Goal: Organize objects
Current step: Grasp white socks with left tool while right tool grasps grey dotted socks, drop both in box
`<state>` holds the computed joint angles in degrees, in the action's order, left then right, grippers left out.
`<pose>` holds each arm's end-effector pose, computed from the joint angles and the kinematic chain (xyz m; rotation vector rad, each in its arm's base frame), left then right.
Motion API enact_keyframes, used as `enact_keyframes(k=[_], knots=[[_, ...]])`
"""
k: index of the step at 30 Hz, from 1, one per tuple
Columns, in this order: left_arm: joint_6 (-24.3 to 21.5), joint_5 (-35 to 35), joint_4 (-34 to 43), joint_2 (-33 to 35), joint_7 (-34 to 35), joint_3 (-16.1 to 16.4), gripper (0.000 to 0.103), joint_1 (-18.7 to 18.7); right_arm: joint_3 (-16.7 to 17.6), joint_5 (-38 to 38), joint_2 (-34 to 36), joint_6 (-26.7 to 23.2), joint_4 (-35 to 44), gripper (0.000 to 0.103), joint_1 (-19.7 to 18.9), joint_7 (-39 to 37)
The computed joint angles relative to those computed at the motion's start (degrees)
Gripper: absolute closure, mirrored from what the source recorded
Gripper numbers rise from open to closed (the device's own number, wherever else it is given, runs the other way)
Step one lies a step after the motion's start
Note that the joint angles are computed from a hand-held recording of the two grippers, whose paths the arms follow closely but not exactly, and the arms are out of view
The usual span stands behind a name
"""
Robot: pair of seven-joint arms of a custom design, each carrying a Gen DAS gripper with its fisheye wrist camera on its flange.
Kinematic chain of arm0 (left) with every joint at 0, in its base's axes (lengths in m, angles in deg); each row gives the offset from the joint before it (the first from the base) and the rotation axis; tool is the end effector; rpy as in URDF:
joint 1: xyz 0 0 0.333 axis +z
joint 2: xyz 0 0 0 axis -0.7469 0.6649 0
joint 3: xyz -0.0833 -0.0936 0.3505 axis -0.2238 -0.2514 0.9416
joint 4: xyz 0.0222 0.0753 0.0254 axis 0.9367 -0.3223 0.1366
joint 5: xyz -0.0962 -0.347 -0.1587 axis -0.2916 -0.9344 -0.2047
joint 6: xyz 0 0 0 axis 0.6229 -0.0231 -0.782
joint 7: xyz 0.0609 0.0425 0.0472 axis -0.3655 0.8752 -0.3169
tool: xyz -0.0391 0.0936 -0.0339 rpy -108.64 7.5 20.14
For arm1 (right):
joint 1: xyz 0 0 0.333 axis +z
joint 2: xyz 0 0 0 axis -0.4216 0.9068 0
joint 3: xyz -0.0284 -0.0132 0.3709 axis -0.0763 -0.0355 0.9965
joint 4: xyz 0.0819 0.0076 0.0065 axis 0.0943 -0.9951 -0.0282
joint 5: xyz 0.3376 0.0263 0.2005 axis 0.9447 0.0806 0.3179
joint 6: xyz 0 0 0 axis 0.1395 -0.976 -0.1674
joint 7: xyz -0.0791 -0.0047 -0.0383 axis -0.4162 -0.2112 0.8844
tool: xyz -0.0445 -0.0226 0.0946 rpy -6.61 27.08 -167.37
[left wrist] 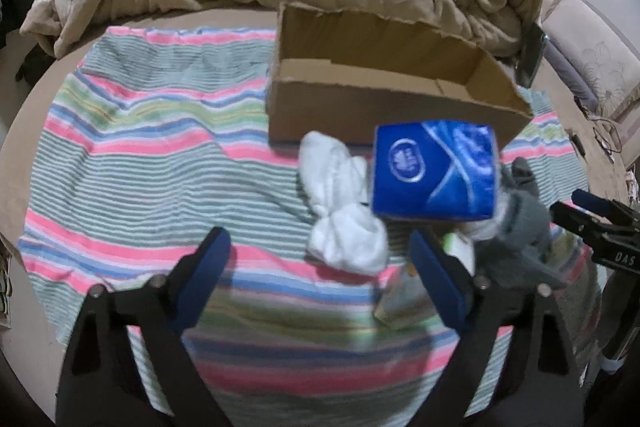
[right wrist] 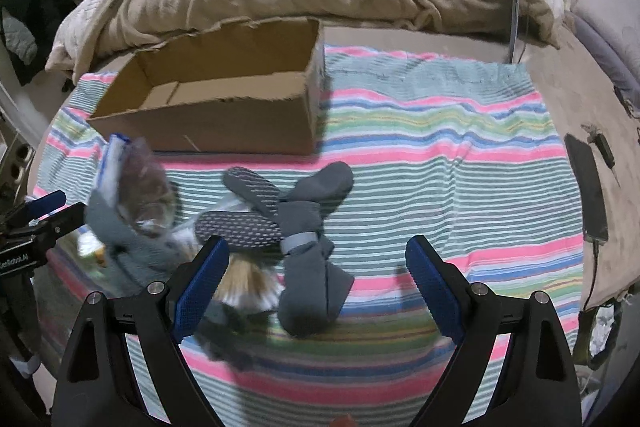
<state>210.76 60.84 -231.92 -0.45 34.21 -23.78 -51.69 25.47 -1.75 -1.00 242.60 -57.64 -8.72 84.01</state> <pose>0.4349 -0.0242 0.4976 -2.0940 1.7449 -0.6513 0.4927 0.1959 0.4967 -2.0656 1.6067 -0.3408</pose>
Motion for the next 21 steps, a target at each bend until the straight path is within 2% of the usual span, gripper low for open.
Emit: enact_keyframes(k=[3, 4, 7, 10, 12, 15, 18, 21], knots=[[0.08, -0.37, 0.71, 1.83, 1.54, 0.53, 0.021, -0.45, -0.68, 2.66, 1.61, -0.72, 0.75, 0.012, 0.27, -1.86], [-0.02, -0.97, 0.96, 2.36, 2.23, 0.83, 0.025, -0.73, -0.84, 3.51, 2.21, -1.07, 1.04, 0.017, 0.34, -2.56], [0.19, -5.09, 1.46, 3.73, 6.34, 2.65, 0.031, -2.69, -1.16, 6.94, 3.49, -2.11, 1.8, 0.026, 0.78, -5.97], [0.78, -8.86, 1.64, 4.65, 10.24, 3.4, 0.04, -3.93, -1.12, 7.76, 4.22, -2.42, 2.03, 0.042, 0.91, -7.53], [1.36, -11.72, 1.46, 4.76, 12.85, 3.84, 0.047, -4.76, -1.26, 9.53, 4.65, -2.81, 2.3, 0.049, 0.93, -9.15], [1.78, -16.1, 1.24, 4.49, 17.02, 4.66, 0.062, -6.22, -1.38, 13.71, 4.74, -3.3, 2.43, 0.073, 1.01, -12.73], [2.26, -17.09, 0.67, 3.7, 17.98, 3.67, 0.069, -5.83, -1.35, 15.39, 4.05, -3.35, 2.08, 0.077, 1.04, -14.57], [2.44, -18.68, 0.29, 2.95, 19.21, 4.07, 0.072, -6.45, -1.3, 16.15, 3.02, -2.75, 1.46, 0.077, 1.16, -15.53]])
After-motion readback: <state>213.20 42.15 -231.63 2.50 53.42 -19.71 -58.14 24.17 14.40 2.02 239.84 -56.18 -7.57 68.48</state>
